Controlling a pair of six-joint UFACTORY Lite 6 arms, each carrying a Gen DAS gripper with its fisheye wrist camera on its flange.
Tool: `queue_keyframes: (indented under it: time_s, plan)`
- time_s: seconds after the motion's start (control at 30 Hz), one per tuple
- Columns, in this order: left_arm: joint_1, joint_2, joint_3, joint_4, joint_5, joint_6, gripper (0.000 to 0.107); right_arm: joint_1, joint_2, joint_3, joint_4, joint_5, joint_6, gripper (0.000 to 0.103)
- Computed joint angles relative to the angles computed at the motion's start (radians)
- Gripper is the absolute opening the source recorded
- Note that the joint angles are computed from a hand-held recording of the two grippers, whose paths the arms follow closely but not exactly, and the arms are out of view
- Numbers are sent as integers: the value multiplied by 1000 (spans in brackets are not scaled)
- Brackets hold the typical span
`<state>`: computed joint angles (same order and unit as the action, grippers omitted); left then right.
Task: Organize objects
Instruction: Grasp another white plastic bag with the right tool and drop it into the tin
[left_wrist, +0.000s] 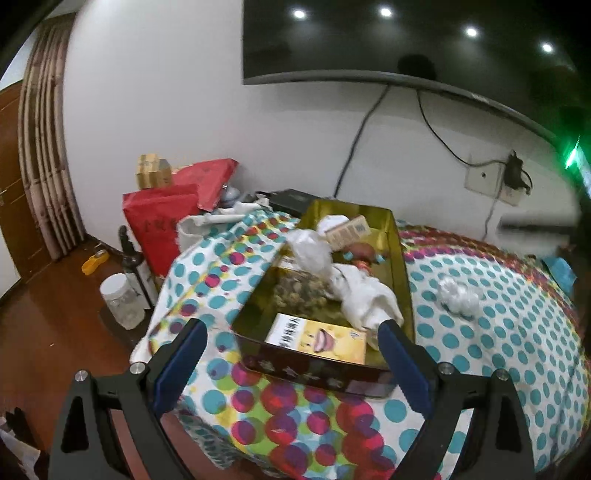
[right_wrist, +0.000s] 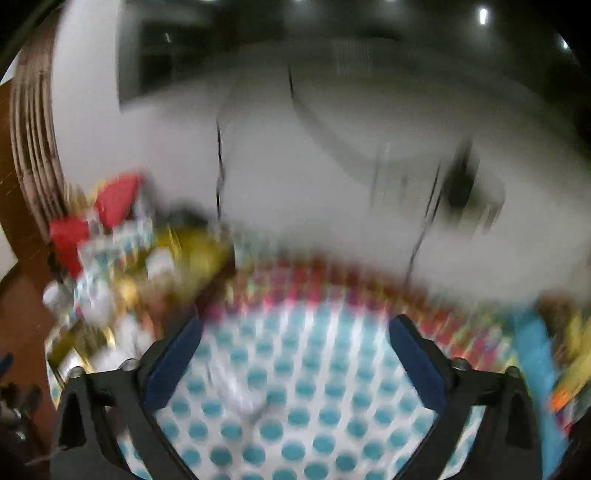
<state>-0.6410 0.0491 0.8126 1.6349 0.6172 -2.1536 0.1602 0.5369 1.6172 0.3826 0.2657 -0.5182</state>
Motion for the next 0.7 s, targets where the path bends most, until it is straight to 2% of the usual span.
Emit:
queue_keyframes:
  time_s: [0.03, 0.1, 0.13, 0.2, 0.23, 0.3, 0.33, 0.43, 0.57, 0.63, 0.7]
  plan:
    - [-4, 13, 6, 6, -2, 1, 96, 18, 36, -19, -96, -40, 69, 64]
    - [-5, 21, 10, 4, -1, 3, 96, 75, 142, -14, -164, -65, 124, 58]
    - [-3, 18, 6, 6, -4, -1, 96, 96, 190, 5, -135, -61, 102, 51]
    - [6, 8, -4, 14, -11, -15, 96, 127, 246, 35, -39, -60, 21, 51]
    - [11, 8, -4, 14, -12, -16, 96, 147, 269, 50, -48, -57, 32, 48]
    - [22, 5, -8, 26, -26, -26, 96, 164, 306, 71, -118, -51, 86, 35]
    - [27, 8, -6, 28, -34, -26, 96, 167, 300, 56, -97, -75, 68, 31]
    - [39, 15, -7, 46, -52, -43, 96, 154, 280, 9, 46, -107, -59, 26]
    - [49, 17, -12, 37, -63, -36, 96, 159, 236, -53, -52, -177, 52, 25]
    - [53, 10, -18, 47, -68, -47, 96, 170, 199, -48, -8, -150, 20, 25]
    - [52, 8, -17, 40, -63, -37, 96, 206, 189, 9, -116, -121, 136, 25]
